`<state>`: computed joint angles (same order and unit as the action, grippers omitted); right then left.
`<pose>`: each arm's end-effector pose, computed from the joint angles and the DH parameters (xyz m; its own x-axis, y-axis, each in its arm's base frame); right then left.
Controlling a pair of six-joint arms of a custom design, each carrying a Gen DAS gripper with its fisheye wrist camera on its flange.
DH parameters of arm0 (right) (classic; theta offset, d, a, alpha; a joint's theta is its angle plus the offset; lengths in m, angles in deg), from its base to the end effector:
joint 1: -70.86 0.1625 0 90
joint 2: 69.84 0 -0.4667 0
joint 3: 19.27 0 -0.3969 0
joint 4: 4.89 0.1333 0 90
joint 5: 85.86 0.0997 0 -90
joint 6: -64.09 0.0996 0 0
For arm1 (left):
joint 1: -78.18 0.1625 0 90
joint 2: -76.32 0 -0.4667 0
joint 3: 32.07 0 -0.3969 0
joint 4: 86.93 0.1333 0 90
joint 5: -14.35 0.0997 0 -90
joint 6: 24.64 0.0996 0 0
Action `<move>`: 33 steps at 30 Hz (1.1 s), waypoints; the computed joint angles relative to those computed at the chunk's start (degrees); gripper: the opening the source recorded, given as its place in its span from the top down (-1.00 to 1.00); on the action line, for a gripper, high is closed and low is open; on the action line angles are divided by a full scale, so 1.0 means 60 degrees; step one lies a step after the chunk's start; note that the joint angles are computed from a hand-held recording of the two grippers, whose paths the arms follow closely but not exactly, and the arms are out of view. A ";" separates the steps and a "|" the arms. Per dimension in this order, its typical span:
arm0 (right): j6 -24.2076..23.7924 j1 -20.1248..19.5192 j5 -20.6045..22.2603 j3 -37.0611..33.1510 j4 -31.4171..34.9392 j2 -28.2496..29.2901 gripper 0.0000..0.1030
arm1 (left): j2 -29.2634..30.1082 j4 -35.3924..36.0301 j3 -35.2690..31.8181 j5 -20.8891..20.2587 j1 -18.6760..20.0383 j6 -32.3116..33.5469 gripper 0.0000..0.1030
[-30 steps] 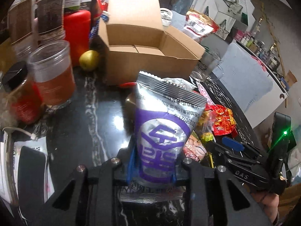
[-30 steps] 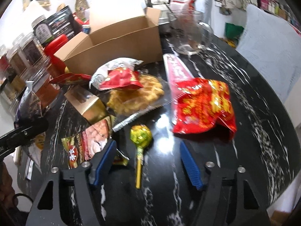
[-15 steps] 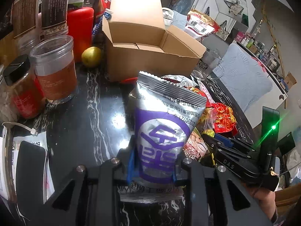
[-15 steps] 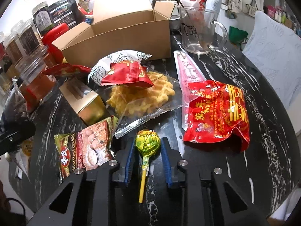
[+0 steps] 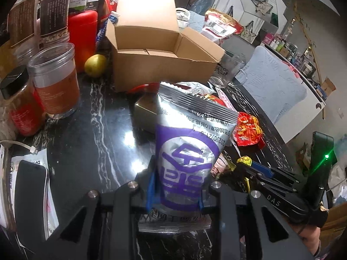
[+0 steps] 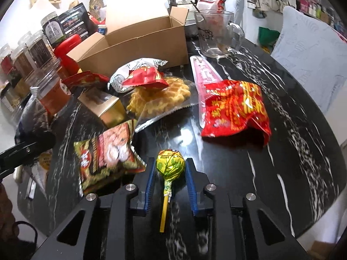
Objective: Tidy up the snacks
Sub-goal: 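Carry the silver pouch and the lollipop with both grippers over the cardboard box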
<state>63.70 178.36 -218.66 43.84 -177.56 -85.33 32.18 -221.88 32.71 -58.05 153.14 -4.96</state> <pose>0.3154 -0.7822 -0.0086 -0.8154 0.1462 0.5601 -0.2517 0.7818 -0.5705 -0.0592 -0.8500 0.3021 -0.8175 0.4161 -0.3981 0.5436 0.7859 -0.2948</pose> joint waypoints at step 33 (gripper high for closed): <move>-0.2295 0.0632 0.1370 -0.0228 -0.1358 -0.0150 0.49 | -0.0109 -0.0821 0.0122 -0.0750 -0.0507 0.1124 0.44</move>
